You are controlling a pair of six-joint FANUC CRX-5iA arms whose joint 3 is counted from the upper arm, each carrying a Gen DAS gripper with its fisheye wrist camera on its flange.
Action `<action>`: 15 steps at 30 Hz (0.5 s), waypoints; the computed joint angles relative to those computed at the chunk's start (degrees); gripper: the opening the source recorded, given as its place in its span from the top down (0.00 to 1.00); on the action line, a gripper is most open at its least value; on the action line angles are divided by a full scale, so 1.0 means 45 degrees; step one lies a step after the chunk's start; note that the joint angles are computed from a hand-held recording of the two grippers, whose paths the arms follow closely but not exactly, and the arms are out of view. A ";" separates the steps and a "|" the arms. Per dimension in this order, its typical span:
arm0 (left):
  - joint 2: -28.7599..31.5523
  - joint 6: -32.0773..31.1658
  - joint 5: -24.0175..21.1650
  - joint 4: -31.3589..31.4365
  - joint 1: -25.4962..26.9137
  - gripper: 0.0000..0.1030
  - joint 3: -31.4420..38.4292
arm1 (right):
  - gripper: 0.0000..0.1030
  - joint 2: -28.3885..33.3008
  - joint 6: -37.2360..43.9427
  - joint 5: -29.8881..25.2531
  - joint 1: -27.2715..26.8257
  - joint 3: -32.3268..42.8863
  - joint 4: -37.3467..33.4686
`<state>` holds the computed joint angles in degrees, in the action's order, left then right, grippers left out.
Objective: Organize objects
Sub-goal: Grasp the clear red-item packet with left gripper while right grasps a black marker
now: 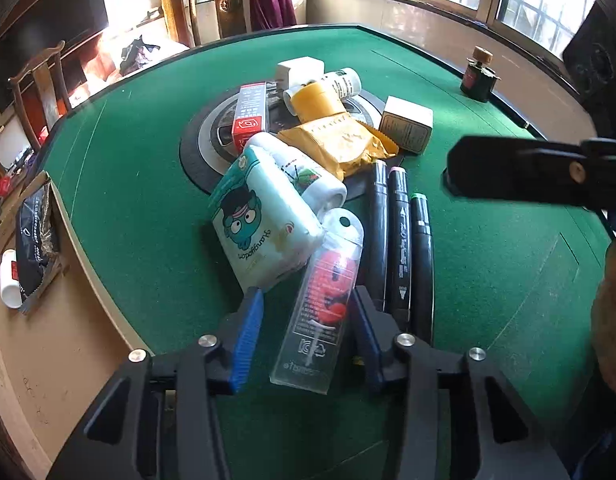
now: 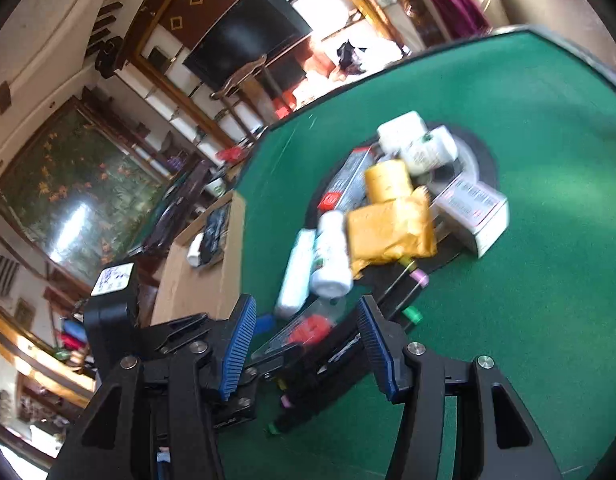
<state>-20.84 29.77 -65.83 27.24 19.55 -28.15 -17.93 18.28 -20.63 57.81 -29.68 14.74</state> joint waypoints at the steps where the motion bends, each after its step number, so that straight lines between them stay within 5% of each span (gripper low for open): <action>1: -0.0020 -0.0037 -0.0037 -0.0010 0.0028 0.56 -0.0002 | 0.43 0.0079 0.1266 0.0296 -0.0128 0.0280 -0.1667; 5: 0.0039 -0.0082 -0.0217 -0.0082 0.0099 0.51 0.0064 | 0.43 0.0806 0.5480 -0.0340 -0.0975 0.1706 -0.6976; 9: 0.0046 0.0088 0.0043 -0.0697 -0.0205 0.50 0.0053 | 0.46 0.1329 0.6822 -0.1469 -0.1846 0.2419 -0.9344; 11: 0.0039 0.0006 -0.0087 -0.0643 -0.0169 0.50 0.0068 | 0.47 0.1103 0.5563 -0.1682 -0.1726 0.2226 -0.8531; 13: -0.0003 -0.0036 -0.0036 -0.0646 -0.0216 0.50 0.0032 | 0.48 0.0742 0.2928 -0.2223 -0.1118 0.1749 -0.5458; 15: 0.0074 0.0148 -0.0002 -0.0621 -0.0321 0.50 0.0054 | 0.41 0.0655 0.0458 -0.4165 -0.0505 0.1609 -0.2125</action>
<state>-20.51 30.43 -65.84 24.44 18.10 -27.91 -14.98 20.34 -39.37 55.54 -22.44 5.18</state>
